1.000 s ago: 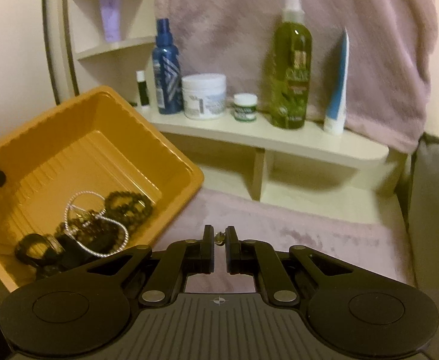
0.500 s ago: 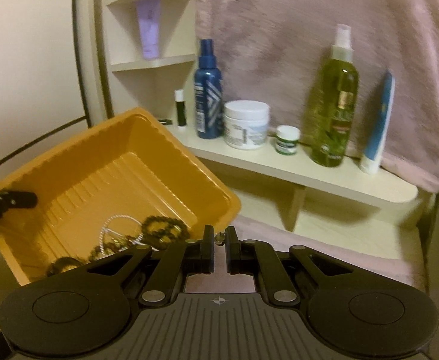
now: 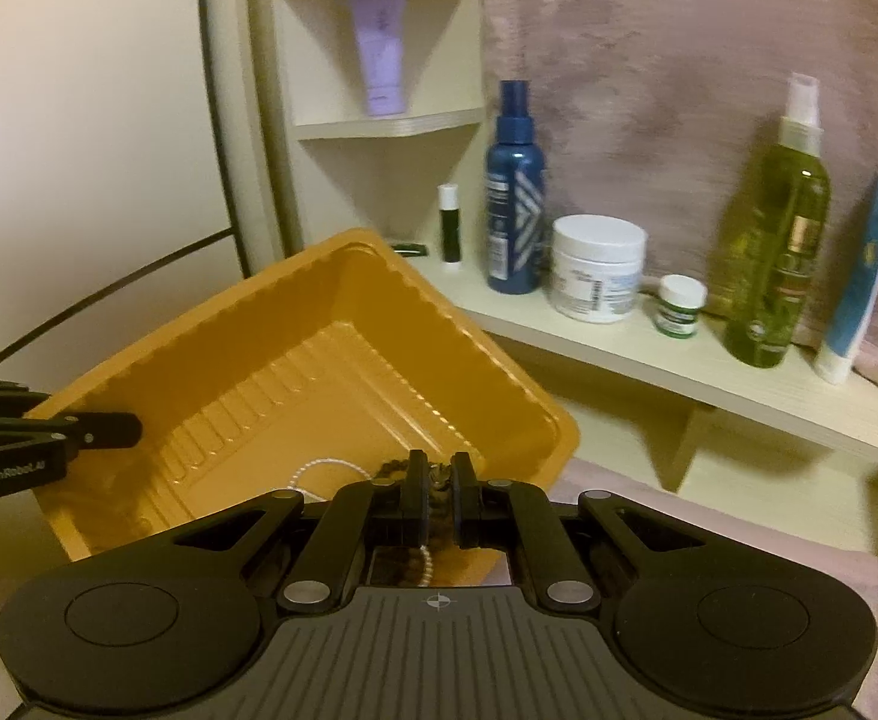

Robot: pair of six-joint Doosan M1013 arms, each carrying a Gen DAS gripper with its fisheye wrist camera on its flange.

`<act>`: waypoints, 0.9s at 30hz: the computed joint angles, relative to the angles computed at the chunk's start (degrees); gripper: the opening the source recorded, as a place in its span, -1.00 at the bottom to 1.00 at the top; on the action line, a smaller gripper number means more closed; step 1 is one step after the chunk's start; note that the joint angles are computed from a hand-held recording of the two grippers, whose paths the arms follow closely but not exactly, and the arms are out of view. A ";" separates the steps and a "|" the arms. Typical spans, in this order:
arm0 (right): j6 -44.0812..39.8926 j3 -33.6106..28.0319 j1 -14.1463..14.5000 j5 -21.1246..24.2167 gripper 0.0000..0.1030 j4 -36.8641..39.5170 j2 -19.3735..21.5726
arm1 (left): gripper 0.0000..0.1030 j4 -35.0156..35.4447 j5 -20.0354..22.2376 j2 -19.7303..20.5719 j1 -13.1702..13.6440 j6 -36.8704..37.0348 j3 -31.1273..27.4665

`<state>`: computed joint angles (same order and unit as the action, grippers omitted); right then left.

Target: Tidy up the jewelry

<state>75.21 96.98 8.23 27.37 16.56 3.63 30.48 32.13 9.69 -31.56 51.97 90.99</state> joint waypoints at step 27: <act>1.83 -3.36 2.31 4.87 -0.86 -0.82 3.78 | -0.82 -12.78 -1.11 0.82 4.06 7.06 0.75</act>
<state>77.04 93.62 10.55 32.25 15.75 7.41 17.70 31.03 10.51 -27.49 59.03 91.74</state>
